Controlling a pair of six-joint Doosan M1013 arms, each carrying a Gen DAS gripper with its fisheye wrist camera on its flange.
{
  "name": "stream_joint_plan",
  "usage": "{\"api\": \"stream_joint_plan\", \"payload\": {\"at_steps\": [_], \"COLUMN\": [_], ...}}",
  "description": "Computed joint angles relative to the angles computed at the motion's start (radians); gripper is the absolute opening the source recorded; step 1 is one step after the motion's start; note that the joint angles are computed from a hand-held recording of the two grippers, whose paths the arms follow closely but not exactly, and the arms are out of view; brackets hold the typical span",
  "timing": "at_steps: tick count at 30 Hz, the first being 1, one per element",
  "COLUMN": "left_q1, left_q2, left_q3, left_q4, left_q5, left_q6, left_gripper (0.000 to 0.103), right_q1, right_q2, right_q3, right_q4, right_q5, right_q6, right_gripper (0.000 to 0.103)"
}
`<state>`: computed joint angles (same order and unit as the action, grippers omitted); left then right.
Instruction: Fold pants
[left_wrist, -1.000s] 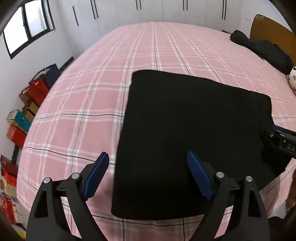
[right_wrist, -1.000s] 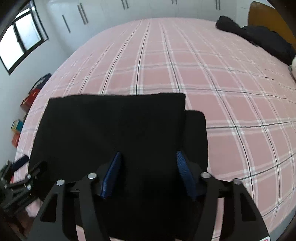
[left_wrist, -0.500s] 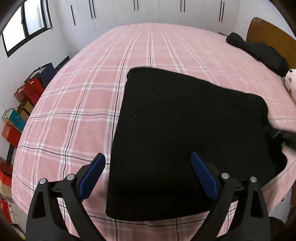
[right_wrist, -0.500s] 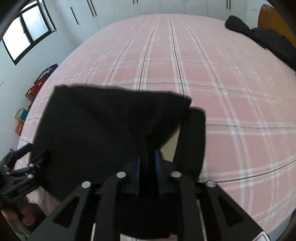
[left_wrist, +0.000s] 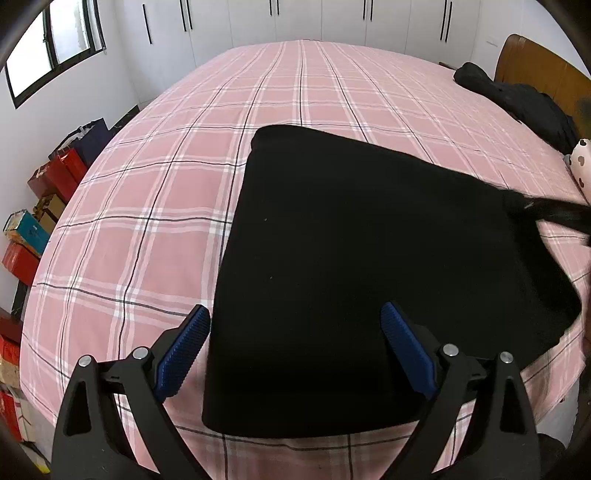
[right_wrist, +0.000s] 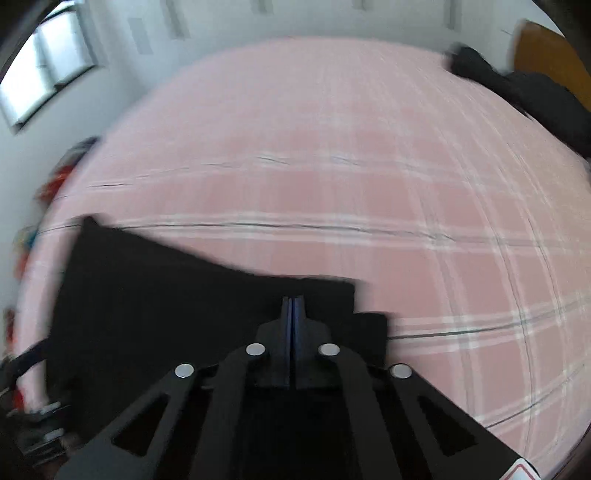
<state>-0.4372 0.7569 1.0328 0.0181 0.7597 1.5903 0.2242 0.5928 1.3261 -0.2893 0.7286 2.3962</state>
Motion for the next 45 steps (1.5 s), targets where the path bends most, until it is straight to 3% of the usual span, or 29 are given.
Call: {"api": "stream_joint_plan", "payload": {"at_steps": [2,6,9,10,13,16,18,19,20,22,23,25,28,29,30,31,33,35,36,37,40,41,43,44,45], "left_q1": [0.001,0.005,0.016,0.019,0.023,0.025,0.027,0.028,0.029,0.03,0.032,0.036,0.036,0.036,0.035,0.033,0.035,0.037,0.037,0.035,0.022,0.016,0.01,0.01,0.013], "left_q2": [0.001,0.004,0.001,-0.002,-0.015,-0.031,-0.042,-0.046,-0.049,-0.056,-0.058,-0.06,-0.064,-0.064,-0.063,-0.062,-0.073,-0.089,-0.101,-0.109,-0.129,-0.132,-0.136,-0.135,-0.134], "left_q3": [-0.002,-0.009,-0.008,-0.004,0.016,0.043,0.061,0.068,0.073,0.085,0.088,0.091,0.098,0.099,0.097,0.095,0.108,0.128,0.146,0.161,0.195,0.203,0.213,0.212,0.21], "left_q4": [-0.013,-0.032,-0.088,-0.101,-0.124,-0.14,-0.161,-0.171,-0.179,-0.186,-0.198,-0.236,-0.271,-0.277,-0.28,-0.287,-0.356,-0.43,-0.465,-0.483,-0.46,-0.432,-0.378,-0.357,-0.347], "left_q5": [0.001,0.005,0.007,0.003,-0.02,-0.052,-0.077,-0.092,-0.101,-0.124,-0.128,-0.127,-0.128,-0.126,-0.122,-0.112,-0.109,-0.108,-0.115,-0.123,-0.154,-0.168,-0.186,-0.188,-0.19], "left_q6": [0.013,0.026,0.041,0.045,0.041,0.051,0.063,0.066,0.071,0.072,0.082,0.112,0.156,0.171,0.183,0.207,0.298,0.406,0.463,0.494,0.517,0.503,0.449,0.421,0.398], "left_gripper": [0.092,0.092,0.092,0.092,0.092,0.092,0.092,0.092,0.092,0.092,0.092,0.092,0.093,0.096,0.097,0.097,0.097,0.098,0.098,0.098,0.098,0.098,0.098,0.098,0.098], "right_q1": [-0.013,0.028,0.033,0.035,0.038,0.046,0.043,0.038,0.033,0.03,0.032,0.048,0.042,0.033,0.02,0.005,-0.006,-0.008,-0.01,-0.013,-0.024,-0.025,-0.025,-0.019,-0.011], "right_q2": [-0.037,-0.136,-0.18,-0.181,-0.184,-0.161,-0.136,-0.134,-0.137,-0.154,-0.166,-0.198,-0.217,-0.201,-0.171,-0.168,-0.197,-0.216,-0.213,-0.207,-0.169,-0.163,-0.155,-0.155,-0.155], "right_q3": [0.044,0.154,0.232,0.242,0.271,0.254,0.218,0.217,0.219,0.24,0.25,0.26,0.286,0.28,0.27,0.278,0.32,0.338,0.335,0.328,0.296,0.293,0.281,0.267,0.246], "right_q4": [0.065,-0.024,0.115,0.159,0.249,0.251,0.29,0.304,0.307,0.399,0.403,0.286,0.271,0.312,0.405,0.506,0.638,0.672,0.696,0.708,0.718,0.726,0.752,0.742,0.718], "right_q5": [-0.074,-0.148,-0.168,-0.148,-0.185,-0.176,-0.146,-0.15,-0.158,-0.225,-0.248,-0.261,-0.258,-0.224,-0.171,-0.17,-0.251,-0.286,-0.283,-0.266,-0.182,-0.182,-0.176,-0.166,-0.153], "right_q6": [0.023,0.131,0.081,0.059,-0.008,0.006,-0.001,-0.008,-0.012,-0.101,-0.104,-0.05,-0.044,-0.091,-0.167,-0.223,-0.291,-0.318,-0.348,-0.372,-0.423,-0.429,-0.448,-0.443,-0.434], "right_gripper": [0.0,0.016,0.028,0.036,0.04,0.051,0.053,0.051,0.034,0.011,0.011,0.011,0.012,0.019,0.019,0.019,0.025,0.046,0.058,0.058,0.055,0.04,0.027,0.015,0.015]}}
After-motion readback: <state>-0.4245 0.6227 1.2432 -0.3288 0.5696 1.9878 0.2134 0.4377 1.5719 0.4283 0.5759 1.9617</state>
